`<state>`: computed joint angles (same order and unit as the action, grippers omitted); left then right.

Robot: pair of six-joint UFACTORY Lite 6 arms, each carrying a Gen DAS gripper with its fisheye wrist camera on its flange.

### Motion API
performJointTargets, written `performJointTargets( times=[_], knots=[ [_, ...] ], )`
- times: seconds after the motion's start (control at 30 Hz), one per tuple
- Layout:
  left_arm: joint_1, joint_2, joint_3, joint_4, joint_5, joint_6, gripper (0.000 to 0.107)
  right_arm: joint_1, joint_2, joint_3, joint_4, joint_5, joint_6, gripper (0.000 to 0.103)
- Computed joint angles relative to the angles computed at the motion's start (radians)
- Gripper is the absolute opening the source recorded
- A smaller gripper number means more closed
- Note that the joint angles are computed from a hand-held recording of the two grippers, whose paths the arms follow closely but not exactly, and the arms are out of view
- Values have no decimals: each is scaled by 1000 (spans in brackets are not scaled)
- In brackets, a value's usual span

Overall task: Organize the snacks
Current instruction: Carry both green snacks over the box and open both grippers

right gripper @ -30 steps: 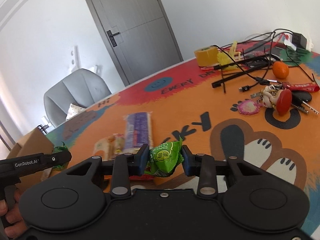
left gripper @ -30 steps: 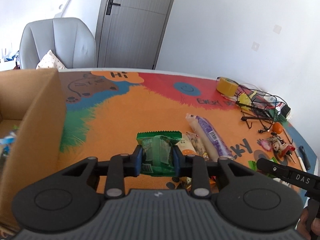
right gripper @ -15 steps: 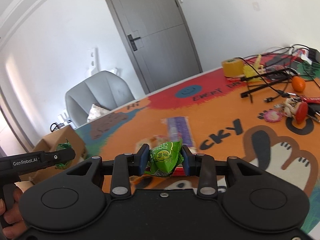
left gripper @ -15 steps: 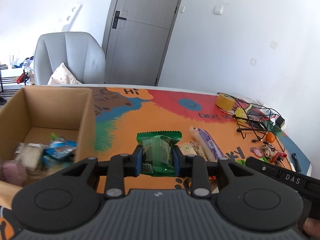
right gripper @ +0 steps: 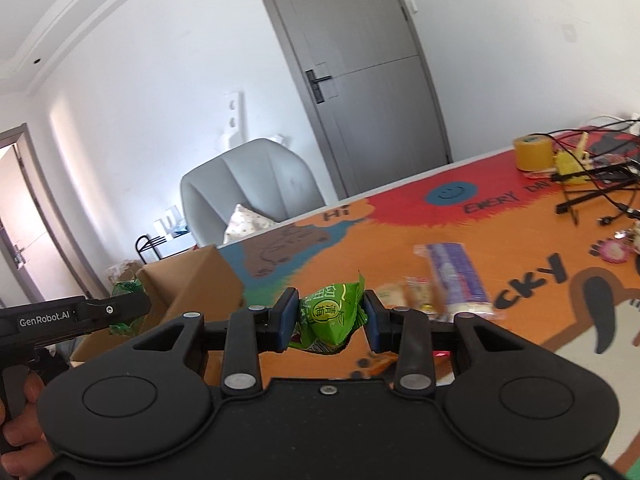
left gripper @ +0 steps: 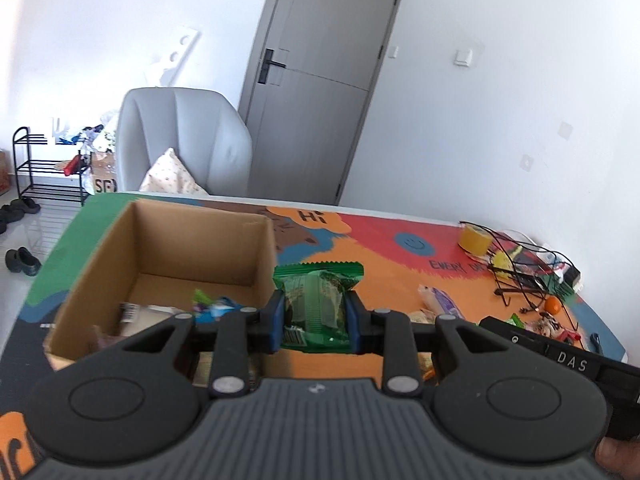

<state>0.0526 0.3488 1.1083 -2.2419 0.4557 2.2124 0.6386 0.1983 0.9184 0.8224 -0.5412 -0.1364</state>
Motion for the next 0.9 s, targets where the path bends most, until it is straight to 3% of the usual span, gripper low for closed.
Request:
performJointTargets(
  times=[0.5, 0.9],
  knots=[
    [153, -13, -2, 98, 44, -87, 30, 82, 156, 261, 121, 52, -183, 36],
    [223, 96, 130, 174, 30, -172, 30, 93, 313, 502, 207, 129, -335, 36]
  ],
)
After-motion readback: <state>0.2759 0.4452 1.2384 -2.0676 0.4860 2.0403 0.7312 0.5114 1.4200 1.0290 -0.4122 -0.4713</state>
